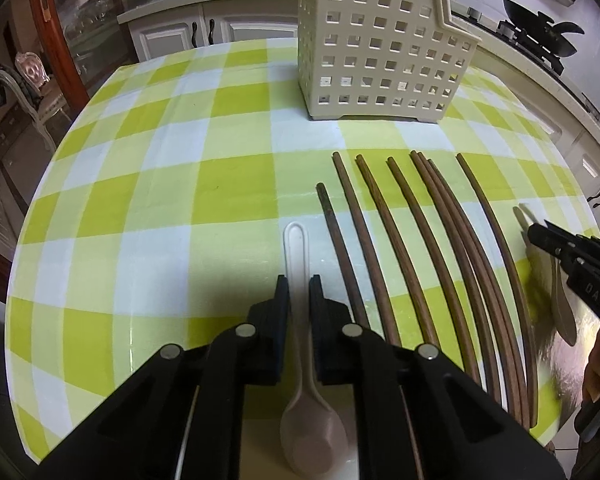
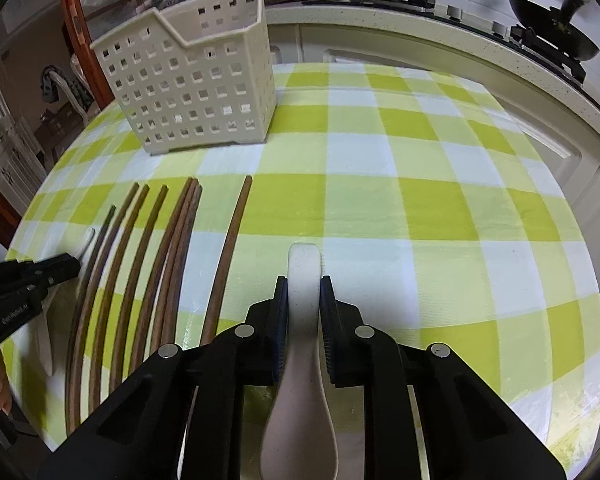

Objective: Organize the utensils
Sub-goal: 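Close the right gripper on the spoon handle and lift it, then carry the spoon with the right gripper and drop it into the white caddy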

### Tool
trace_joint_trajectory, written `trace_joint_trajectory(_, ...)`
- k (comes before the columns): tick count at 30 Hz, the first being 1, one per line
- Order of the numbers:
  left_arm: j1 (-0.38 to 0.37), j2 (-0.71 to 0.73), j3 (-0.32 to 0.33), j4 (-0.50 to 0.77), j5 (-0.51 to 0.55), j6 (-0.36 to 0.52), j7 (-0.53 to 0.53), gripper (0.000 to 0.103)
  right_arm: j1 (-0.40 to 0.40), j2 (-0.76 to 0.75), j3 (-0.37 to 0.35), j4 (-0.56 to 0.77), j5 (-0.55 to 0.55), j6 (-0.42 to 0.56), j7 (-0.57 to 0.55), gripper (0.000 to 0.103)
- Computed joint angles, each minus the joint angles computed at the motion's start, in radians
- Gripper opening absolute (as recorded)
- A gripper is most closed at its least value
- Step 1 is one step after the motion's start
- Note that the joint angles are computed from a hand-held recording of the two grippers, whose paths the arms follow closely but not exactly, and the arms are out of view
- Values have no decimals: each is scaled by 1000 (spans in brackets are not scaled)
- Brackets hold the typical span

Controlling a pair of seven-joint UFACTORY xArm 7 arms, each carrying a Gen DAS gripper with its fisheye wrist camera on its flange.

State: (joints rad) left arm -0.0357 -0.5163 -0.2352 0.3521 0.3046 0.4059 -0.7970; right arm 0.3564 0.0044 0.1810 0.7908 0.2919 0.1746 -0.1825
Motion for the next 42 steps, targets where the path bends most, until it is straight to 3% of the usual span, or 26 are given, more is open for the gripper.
trace_joint_trajectory(4, 2, -40, 3, -21, -2, -18, -4, 11, 7, -20, -1, -4, 144, -17, -117, 17)
trace_joint_trajectory(9, 21, -130, -28, -36, 5, -24, -31, 11, 52, -54, -21, -1, 428, -48, -366, 17)
trace_joint_trajectory(13, 28, -203, -55, -44, 10, -16, -47, 11, 90, -84, -43, -4, 562, -65, -491, 17)
trace_joint_trajectory(21, 34, -326, -129, -55, 38, 26, -95, 11, 167, -164, -90, -44, 639, -112, -582, 17)
trace_joint_trajectory(26, 26, -379, -133, -69, 48, 37, -104, 11, 240, -182, -140, -52, 646, -152, -617, 17)
trace_joint_trajectory(30, 34, -405, -141, -51, 62, 43, -98, 10, 311, -172, -189, -15, 727, -183, -716, 17)
trace_joint_trajectory(34, 57, -374, -108, 5, 68, 2, -57, 10, 371, -136, -224, 82, 899, -208, -915, 17)
trace_joint_trajectory(39, 136, -299, -114, 131, 95, -33, -3, 10, 353, -58, -200, 257, 1062, -197, -1102, 17)
trace_joint_trajectory(42, 183, -236, -121, 226, 116, -49, 27, 10, 306, 1, -174, 359, 986, -151, -1028, 17)
